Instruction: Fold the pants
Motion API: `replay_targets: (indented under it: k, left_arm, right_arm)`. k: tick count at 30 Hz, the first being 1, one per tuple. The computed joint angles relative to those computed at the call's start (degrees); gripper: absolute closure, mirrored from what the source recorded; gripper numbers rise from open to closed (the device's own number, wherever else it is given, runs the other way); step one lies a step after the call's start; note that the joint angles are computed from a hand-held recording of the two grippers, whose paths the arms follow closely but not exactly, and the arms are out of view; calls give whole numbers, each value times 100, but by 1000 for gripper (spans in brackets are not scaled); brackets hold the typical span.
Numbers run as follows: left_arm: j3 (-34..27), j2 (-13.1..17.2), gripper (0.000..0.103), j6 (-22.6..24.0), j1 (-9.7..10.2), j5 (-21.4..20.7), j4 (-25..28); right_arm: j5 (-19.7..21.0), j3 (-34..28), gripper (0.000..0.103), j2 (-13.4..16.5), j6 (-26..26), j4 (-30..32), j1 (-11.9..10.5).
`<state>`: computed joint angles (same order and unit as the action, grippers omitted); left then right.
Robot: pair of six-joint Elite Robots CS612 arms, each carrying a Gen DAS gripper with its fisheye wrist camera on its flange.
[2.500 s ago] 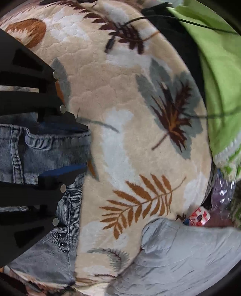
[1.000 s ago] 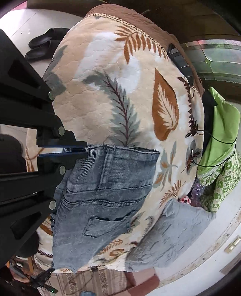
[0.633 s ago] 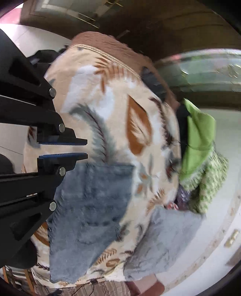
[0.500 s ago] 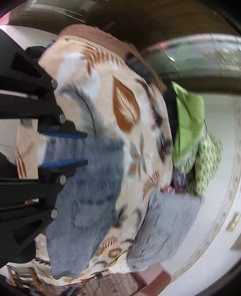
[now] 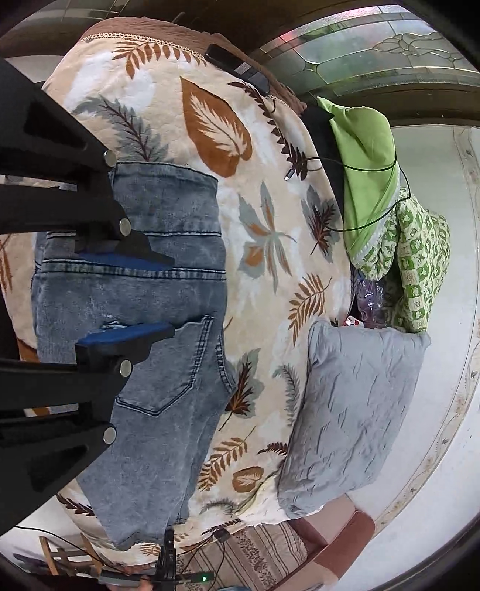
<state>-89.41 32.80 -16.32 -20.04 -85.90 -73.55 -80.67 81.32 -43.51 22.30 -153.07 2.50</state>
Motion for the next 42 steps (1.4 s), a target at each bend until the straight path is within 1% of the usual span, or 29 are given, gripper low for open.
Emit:
replay_targets:
  k: [1, 3, 6, 8, 9, 11, 12, 14, 15, 16, 17, 18, 19, 20, 21, 23, 25, 26, 27, 28, 30, 33, 34, 36, 37, 38, 39, 40, 42]
  left_arm:
    - [15, -12, 74, 6, -3, 21, 18]
    - [40, -25, 74, 6, -4, 33, 62]
    - [59, -33, 74, 8, -14, 43, 44]
    - [110, -47, 73, -9, -26, 43, 28]
    - [160, -59, 73, -35, -27, 5, 6]
    - [257, -71, 73, -81, -24, -47, -68]
    - [304, -82, 73, -104, -21, -64, -76]
    - [448, -125, 73, -166, -6, -145, -30]
    - [490, -137, 73, -180, 1, -177, -20]
    - [545, -153, 73, -205, 8, -202, 2]
    - [590, -169, 72, -216, 9, -211, 21]
    - [657, -192, 70, -206, 15, -257, 16]
    - [690, -199, 67, -204, 15, -278, -12]
    - [745, -214, 64, -205, 5, -277, -75]
    - [803, -230, 63, -183, -7, -283, -152]
    - [927, -274, 61, -128, -37, -321, -244]
    - [1047, -309, 61, -113, -68, -412, -338]
    - [1079, -313, 61, -128, -76, -438, -359]
    - [1098, -302, 61, -187, -87, -453, -379]
    - [1097, -289, 61, -242, -89, -473, -382]
    - [1002, -209, 61, -340, -78, -602, -337]
    - [752, -76, 61, -276, -97, -545, -217]
    - [599, 0, 61, -142, -121, -514, -189]
    - [384, 103, 61, 215, -178, -428, -189]
    - [282, 157, 58, 402, -212, -402, -210]
    - [212, 198, 52, 535, -233, -441, -227]
    - [163, 231, 49, 621, -246, -499, -244]
    - [110, 272, 47, 721, -270, -585, -275]
    - [79, 317, 46, 918, -308, -747, -322]
  right_arm:
    - [17, 81, 90, -39, -16, -245, 2]
    - [-114, 193, 91, -121, -40, -630, 25]
    - [-228, 420, 91, -246, 63, -1578, 38]
    - [-372, 471, 91, -243, 136, -1978, 55]
    - [-494, 417, 91, -186, 145, -2026, 82]
    - [-727, 203, 91, 5, 168, -1683, 105]
    - [-697, 133, 91, 85, 288, -1502, 85]
    - [-395, 35, 89, 233, 625, -1134, -7]
    - [-313, 78, 83, 256, 808, -1118, -46]
    - [-292, 193, 79, 238, 1009, -1342, -70]
    - [-458, 294, 73, 182, 1214, -1481, -64]
    - [-669, 357, 73, 118, 1300, -1483, -53]
    - [-872, 434, 73, 44, 1369, -1548, -42]
    - [-1029, 525, 73, -32, 1430, -1702, -30]
    - [-1114, 594, 73, -88, 1434, -1850, -20]
    - [-969, 674, 73, -181, 1224, -2177, 26]
    - [-577, 568, 73, -219, 791, -2123, 107]
    - [-422, 470, 73, -198, 598, -2065, 172]
    - [-185, 349, 73, -160, 362, -2020, 249]
    - [131, 157, 73, -74, 99, -1920, 338]
    - [605, -285, 73, 115, -357, -1527, 514]
    - [1155, -1026, 73, 478, -907, -1059, 814]
    - [1292, -1309, 73, 619, -1093, -890, 887]
    - [1444, -1970, 73, 944, -1523, -492, 1060]
    - [1568, -2281, 73, 1109, -1725, -321, 1119]
    - [1659, -2558, 73, 1256, -1900, -127, 1160]
    - [1655, -2872, 73, 1410, -2148, 173, 1214]
    - [1529, -3154, 73, 1539, -2407, 477, 1279]
    - [1224, -3555, 73, 1736, -2770, 918, 1391]
